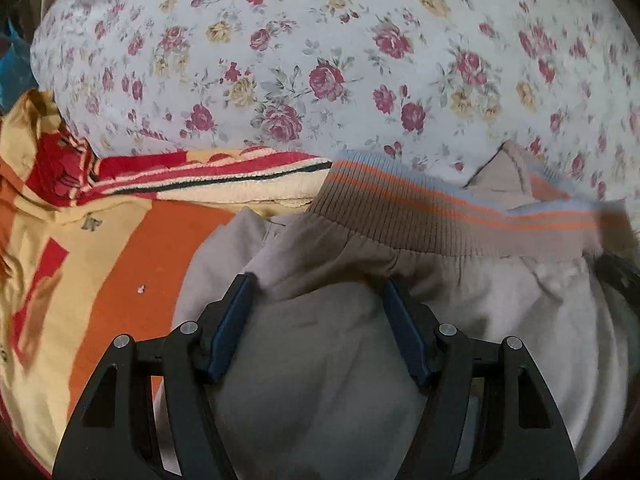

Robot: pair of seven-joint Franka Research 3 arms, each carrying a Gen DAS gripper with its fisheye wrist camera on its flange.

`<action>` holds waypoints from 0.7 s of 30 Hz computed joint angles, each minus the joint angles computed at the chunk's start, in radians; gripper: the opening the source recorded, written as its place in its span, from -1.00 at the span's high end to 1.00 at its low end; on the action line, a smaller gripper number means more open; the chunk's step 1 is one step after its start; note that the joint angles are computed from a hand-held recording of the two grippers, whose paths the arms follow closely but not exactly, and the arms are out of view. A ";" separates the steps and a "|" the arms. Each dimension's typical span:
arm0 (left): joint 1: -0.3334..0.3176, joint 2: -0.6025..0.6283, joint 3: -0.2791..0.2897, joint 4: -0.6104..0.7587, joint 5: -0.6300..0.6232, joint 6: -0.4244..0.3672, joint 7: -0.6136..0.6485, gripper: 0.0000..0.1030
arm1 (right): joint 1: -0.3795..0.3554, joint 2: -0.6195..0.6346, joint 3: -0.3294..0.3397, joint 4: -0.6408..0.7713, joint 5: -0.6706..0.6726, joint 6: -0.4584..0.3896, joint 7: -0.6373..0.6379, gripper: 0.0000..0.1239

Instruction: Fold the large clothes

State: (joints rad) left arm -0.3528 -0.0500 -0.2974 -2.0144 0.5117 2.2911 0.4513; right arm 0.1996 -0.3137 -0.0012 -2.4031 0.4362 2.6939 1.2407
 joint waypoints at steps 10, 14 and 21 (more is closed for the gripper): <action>0.024 -0.135 0.001 -0.142 -0.089 0.049 0.072 -0.53 | -0.192 -0.219 -0.003 -0.255 -0.154 0.084 -0.059 0.09; 0.023 -0.204 0.044 -0.193 -0.253 0.107 0.107 -0.52 | -0.190 -0.246 -0.053 -0.235 -0.119 0.018 -0.039 0.08; -0.009 -0.430 0.059 -0.312 -0.338 0.090 0.236 -0.52 | -0.122 -0.475 -0.103 -0.286 -0.073 -0.141 -0.137 -0.03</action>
State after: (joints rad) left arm -0.3621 -0.4798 -0.2380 -2.3263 0.1733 2.3814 0.6874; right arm 0.0775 -0.7889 -0.1038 -2.6894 0.3635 2.5530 1.1037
